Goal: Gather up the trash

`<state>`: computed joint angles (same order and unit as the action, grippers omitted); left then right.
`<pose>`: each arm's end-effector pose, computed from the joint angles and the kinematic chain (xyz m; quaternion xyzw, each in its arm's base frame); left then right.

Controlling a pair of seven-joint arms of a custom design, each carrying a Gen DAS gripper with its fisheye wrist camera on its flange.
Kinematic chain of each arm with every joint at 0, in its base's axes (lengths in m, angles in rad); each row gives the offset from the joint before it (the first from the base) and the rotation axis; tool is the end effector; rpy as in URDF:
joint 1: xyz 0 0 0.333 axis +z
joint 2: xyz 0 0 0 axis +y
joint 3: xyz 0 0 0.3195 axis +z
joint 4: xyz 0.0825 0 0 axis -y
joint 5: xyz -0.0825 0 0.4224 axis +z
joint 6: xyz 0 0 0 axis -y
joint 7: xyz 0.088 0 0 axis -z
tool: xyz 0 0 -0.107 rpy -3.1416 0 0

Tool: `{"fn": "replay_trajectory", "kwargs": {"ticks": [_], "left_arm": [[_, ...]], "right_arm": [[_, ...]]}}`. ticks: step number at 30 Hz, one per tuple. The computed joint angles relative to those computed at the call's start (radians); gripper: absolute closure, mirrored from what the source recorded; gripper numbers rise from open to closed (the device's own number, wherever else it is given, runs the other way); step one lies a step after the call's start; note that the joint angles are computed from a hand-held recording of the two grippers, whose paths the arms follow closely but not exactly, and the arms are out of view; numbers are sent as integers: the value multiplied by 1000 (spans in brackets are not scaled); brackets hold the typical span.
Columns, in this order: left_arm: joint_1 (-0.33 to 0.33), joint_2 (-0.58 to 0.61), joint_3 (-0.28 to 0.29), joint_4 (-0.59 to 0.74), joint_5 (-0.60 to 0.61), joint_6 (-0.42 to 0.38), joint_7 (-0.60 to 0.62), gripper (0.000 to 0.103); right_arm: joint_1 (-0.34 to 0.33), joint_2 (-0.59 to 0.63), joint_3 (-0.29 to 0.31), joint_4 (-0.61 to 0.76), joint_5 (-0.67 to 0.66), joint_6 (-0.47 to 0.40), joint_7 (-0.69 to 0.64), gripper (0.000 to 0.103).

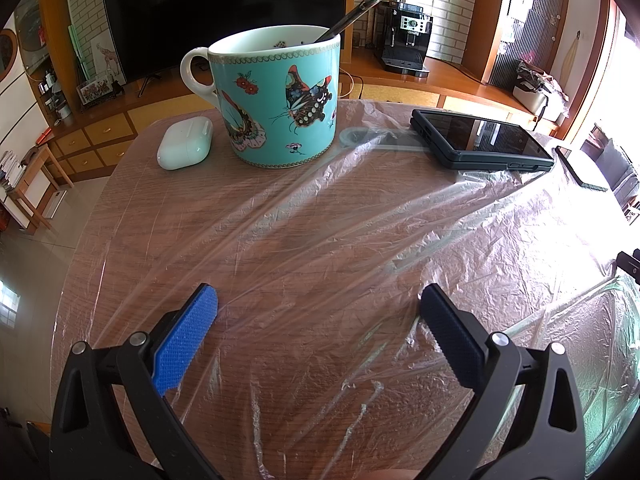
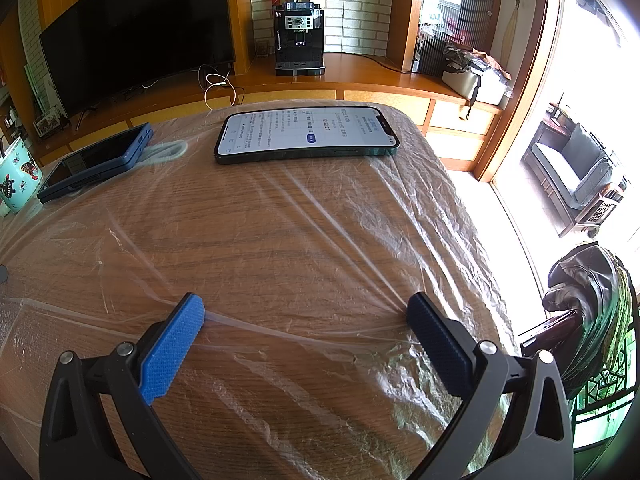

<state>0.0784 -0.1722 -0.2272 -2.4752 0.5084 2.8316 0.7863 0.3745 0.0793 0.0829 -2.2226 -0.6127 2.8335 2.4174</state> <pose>0.5123 -0.1023 0.3848 -0.7355 0.6119 -0.1856 0.2240 0.5263 0.2916 0.3701 -0.7223 0.6239 -0.1928 0.2278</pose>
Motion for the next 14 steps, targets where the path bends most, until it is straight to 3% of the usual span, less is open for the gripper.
{"fn": "replay_trajectory", "kwargs": {"ticks": [14], "left_arm": [[-3, 3, 2, 2, -3, 3, 3, 1]], "right_arm": [[0, -1, 1, -1, 1, 0, 0, 4]]}}
